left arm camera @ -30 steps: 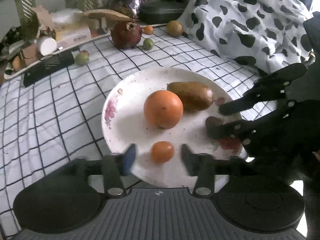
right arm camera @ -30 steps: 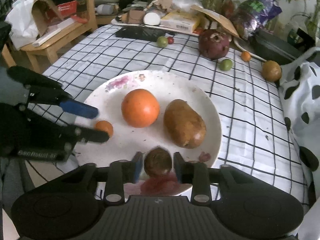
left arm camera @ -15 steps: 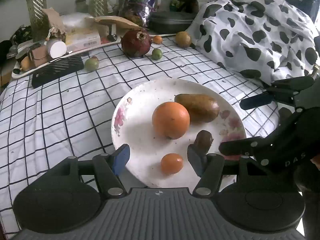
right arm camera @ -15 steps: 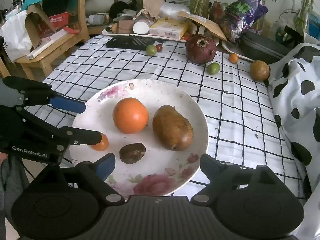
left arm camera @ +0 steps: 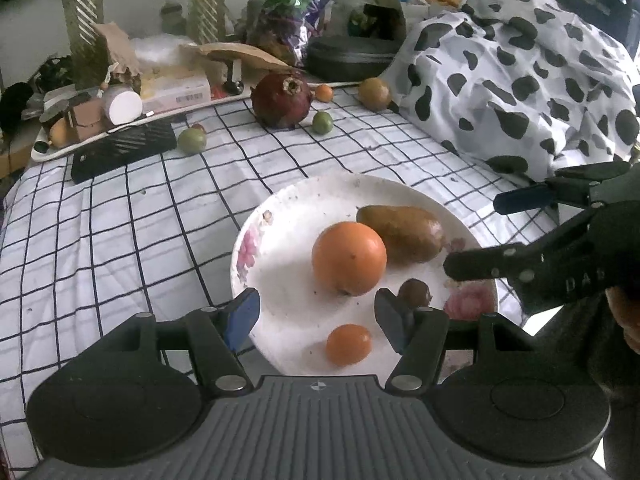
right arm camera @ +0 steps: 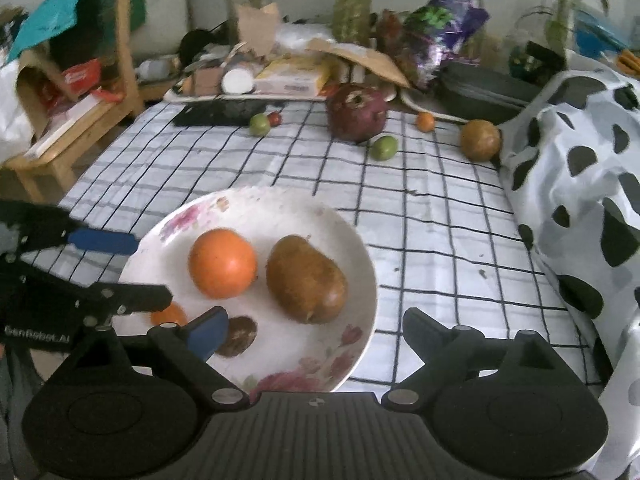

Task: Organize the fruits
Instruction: 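Withdraw both tools from the plate toward the pomegranate and green fruits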

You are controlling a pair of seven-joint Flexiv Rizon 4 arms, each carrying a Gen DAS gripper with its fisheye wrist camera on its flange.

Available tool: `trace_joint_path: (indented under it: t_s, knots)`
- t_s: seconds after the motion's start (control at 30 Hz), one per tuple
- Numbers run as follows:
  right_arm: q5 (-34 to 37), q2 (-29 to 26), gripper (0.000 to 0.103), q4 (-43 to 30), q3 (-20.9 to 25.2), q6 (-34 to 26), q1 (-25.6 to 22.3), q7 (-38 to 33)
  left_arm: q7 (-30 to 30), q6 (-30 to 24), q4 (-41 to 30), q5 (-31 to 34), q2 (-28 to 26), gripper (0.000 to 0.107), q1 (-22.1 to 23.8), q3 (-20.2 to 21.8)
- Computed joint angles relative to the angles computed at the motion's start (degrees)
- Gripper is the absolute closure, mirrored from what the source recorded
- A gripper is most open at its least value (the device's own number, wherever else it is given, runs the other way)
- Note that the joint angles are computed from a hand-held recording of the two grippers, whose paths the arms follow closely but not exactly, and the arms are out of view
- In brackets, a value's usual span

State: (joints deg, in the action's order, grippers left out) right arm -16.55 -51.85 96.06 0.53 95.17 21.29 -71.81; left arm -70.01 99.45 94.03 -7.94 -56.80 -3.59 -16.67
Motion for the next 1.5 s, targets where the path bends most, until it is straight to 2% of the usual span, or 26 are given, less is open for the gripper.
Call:
trace_joint_path:
  t_s: [0.17, 0.23, 0.27, 0.33, 0.4, 0.47, 0.5, 0.63, 0.77, 0.9, 1.17, 1.5]
  knots:
    - [1.1, -0.7, 0.008, -1.6, 1.2, -0.5, -1.3, 1.6, -0.9, 1.8, -1.3, -0.4, -0.6, 0.045, -1.5, 1.9]
    - [1.3, -1.0, 0.008, -2.2, 0.3, -0.7, -0.7, 2.2, -1.4, 2.3, -2.1, -0.8, -0.8, 0.045, -2.8, 3.6]
    - [1.5, -1.1, 0.008, -2.4, -0.3, -0.4, -0.3, 2.7, -1.6, 2.8, -2.5, -0.9, -1.0, 0.045, -3.1, 4.1]
    - [2.1, -1.5, 0.0, -2.9, -1.8, 0.0, 0.8, 3.9, -1.7, 3.9, -3.1, -0.4, -1.4, 0.045, -2.8, 3.8]
    - [2.9, -2.0, 0.0, -3.4, -4.9, 0.8, 2.8, 5.7, -1.7, 4.9, -4.0, 0.0, -2.1, 0.043, -2.7, 3.7]
    - [3.4, -2.7, 0.0, -4.1, -7.9, 1.0, 4.8, 7.2, -2.0, 5.5, -5.2, -0.2, -2.7, 0.033, -3.2, 4.4]
    - [3.6, -3.0, 0.0, -4.5, -8.9, 0.9, 5.3, 7.9, -2.3, 5.7, -5.9, -0.6, -3.1, 0.033, -3.7, 5.1]
    - [3.4, -4.1, 0.0, -6.4, -8.9, 0.5, 4.8, 9.5, -2.8, 3.5, -9.2, -2.6, -4.2, 0.033, -5.7, 8.1]
    - [3.5, -5.4, 0.0, -8.3, -11.2, 0.6, 5.8, 11.2, -2.7, 1.4, -12.3, -3.4, -5.6, 0.033, -5.5, 8.2]
    - [3.4, -7.2, 0.0, -11.7, -11.6, -0.3, 5.2, 13.1, -2.5, -0.4, -15.3, -4.0, -7.0, 0.033, -5.6, 8.7]
    - [0.5, -10.6, 0.0, -18.8, -8.3, -3.3, 1.7, 13.5, -1.4, -3.8, -22.2, -4.8, -10.2, 0.033, -6.7, 11.0]
    - [-2.7, -15.5, 0.0, -29.7, 0.2, -11.4, -3.4, 6.5, -2.7, -9.7, -34.3, -6.3, -16.0, 0.033, -8.4, 15.8]
